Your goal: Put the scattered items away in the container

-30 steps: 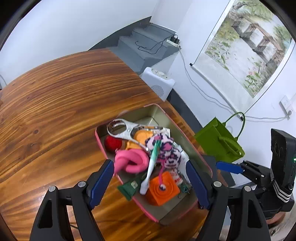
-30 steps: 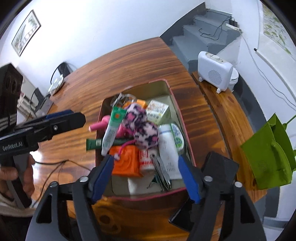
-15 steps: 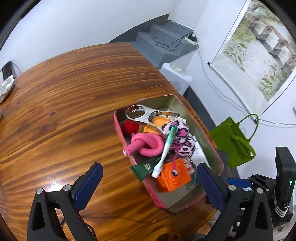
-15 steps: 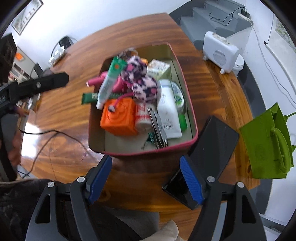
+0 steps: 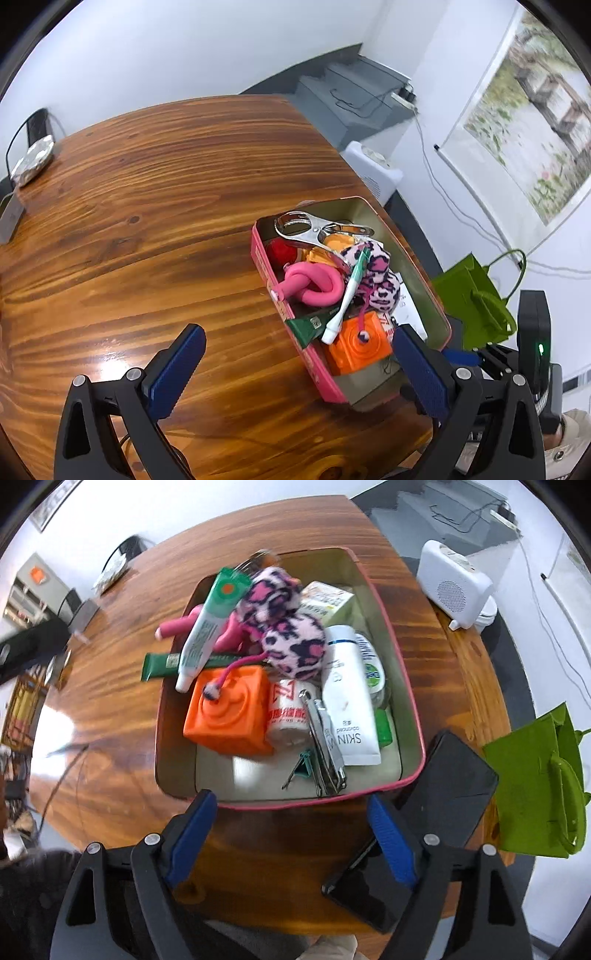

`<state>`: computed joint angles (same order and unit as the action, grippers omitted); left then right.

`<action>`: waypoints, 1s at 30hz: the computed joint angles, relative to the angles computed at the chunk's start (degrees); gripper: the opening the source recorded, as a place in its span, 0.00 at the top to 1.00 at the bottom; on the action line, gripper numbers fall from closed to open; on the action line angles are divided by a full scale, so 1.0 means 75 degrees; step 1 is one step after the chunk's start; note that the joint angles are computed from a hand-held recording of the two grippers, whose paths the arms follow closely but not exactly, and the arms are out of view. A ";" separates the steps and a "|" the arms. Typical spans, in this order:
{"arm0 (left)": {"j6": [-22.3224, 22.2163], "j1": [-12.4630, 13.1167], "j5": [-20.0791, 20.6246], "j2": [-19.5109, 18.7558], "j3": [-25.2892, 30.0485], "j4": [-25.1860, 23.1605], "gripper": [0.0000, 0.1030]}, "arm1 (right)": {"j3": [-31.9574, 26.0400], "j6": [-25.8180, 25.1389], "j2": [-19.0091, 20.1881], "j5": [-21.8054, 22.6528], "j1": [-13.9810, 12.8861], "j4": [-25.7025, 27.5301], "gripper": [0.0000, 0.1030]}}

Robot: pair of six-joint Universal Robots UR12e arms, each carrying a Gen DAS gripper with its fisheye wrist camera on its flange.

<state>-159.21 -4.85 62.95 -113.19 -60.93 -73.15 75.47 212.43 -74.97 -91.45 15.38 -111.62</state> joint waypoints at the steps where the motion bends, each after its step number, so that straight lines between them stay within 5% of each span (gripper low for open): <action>1: -0.0097 0.0007 0.0043 0.0010 -0.0028 0.0055 0.01 | -0.0029 0.0015 0.0039 -0.0046 -0.0022 -0.0074 0.16; 4: -0.0347 0.0012 0.0158 0.0021 -0.0099 0.0200 0.01 | -0.0147 -0.0073 0.0197 -0.0164 -0.0060 -0.0361 0.16; 13: -0.0724 0.0008 0.0502 0.0008 -0.0125 0.0321 0.01 | -0.0349 -0.0770 0.0517 0.0686 -0.0130 -0.1435 0.16; 18: -0.0821 -0.0077 0.1010 0.0096 -0.0255 0.0812 0.01 | -0.0527 -0.0924 0.0459 -0.0006 0.0026 -0.0784 0.16; 30: -0.0776 -0.0351 0.1574 0.0033 -0.0043 0.1319 0.01 | -0.0735 -0.0681 0.0351 -0.0886 0.0106 -0.0857 0.10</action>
<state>-165.03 -7.48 74.75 -112.94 -61.26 -63.25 69.95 207.32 -72.33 -98.10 16.18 -118.04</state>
